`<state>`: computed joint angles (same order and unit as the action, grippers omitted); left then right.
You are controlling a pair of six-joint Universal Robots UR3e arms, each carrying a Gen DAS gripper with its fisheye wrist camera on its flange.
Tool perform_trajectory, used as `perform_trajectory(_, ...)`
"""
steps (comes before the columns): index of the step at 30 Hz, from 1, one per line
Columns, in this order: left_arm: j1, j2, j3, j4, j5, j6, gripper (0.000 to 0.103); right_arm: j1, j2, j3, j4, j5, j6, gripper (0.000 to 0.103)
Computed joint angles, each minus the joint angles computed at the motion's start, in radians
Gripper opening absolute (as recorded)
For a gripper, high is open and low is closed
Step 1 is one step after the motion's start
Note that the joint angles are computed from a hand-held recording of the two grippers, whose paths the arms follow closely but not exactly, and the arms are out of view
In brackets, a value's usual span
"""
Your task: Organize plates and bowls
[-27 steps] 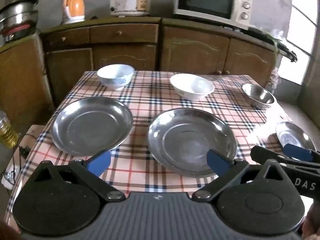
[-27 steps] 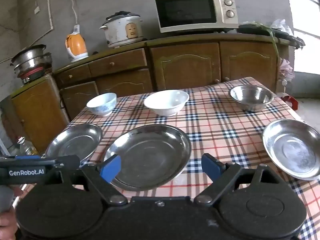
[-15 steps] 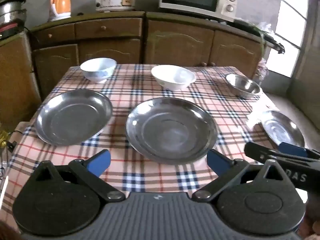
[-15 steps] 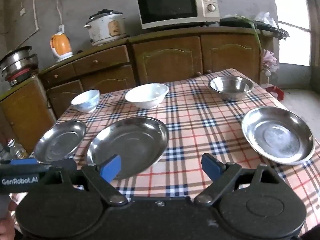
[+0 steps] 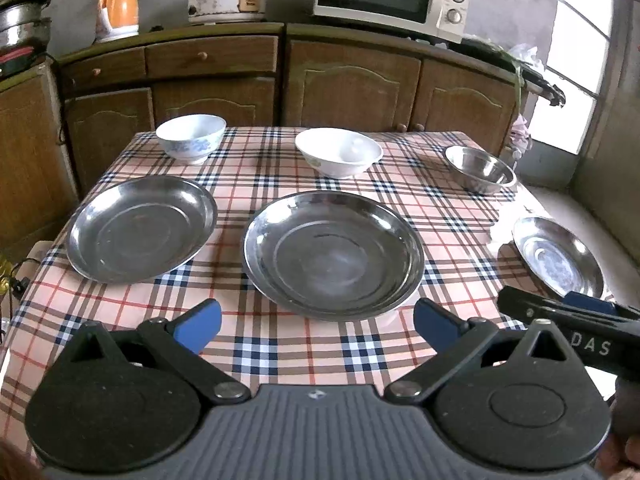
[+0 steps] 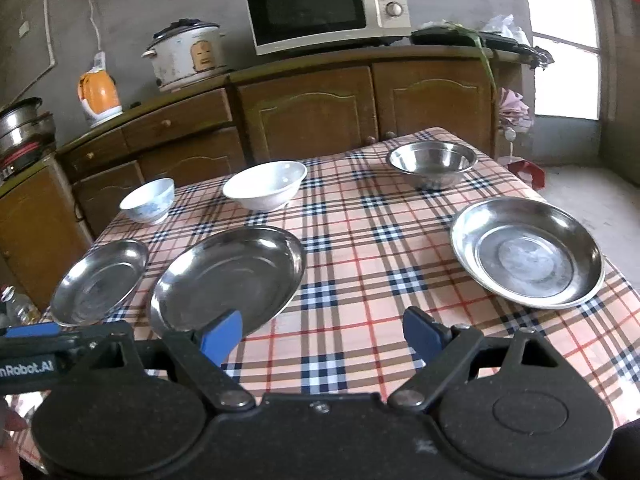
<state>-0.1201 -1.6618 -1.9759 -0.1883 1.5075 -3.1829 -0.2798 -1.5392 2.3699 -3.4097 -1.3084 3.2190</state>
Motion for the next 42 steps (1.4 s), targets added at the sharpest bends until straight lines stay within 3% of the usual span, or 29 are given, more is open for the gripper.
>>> perform_trajectory(10, -0.005, -0.008, 0.002, 0.004, 0.021, -0.015, 0.103, 0.008, 0.012, -0.009, 0.008, -0.041, 0.009, 0.103)
perform_trajectory(42, 0.014, -0.023, 0.000, 0.010, 0.042, -0.030, 0.103, 0.025, 0.054, -0.028, 0.009, -0.030, -0.012, 0.103)
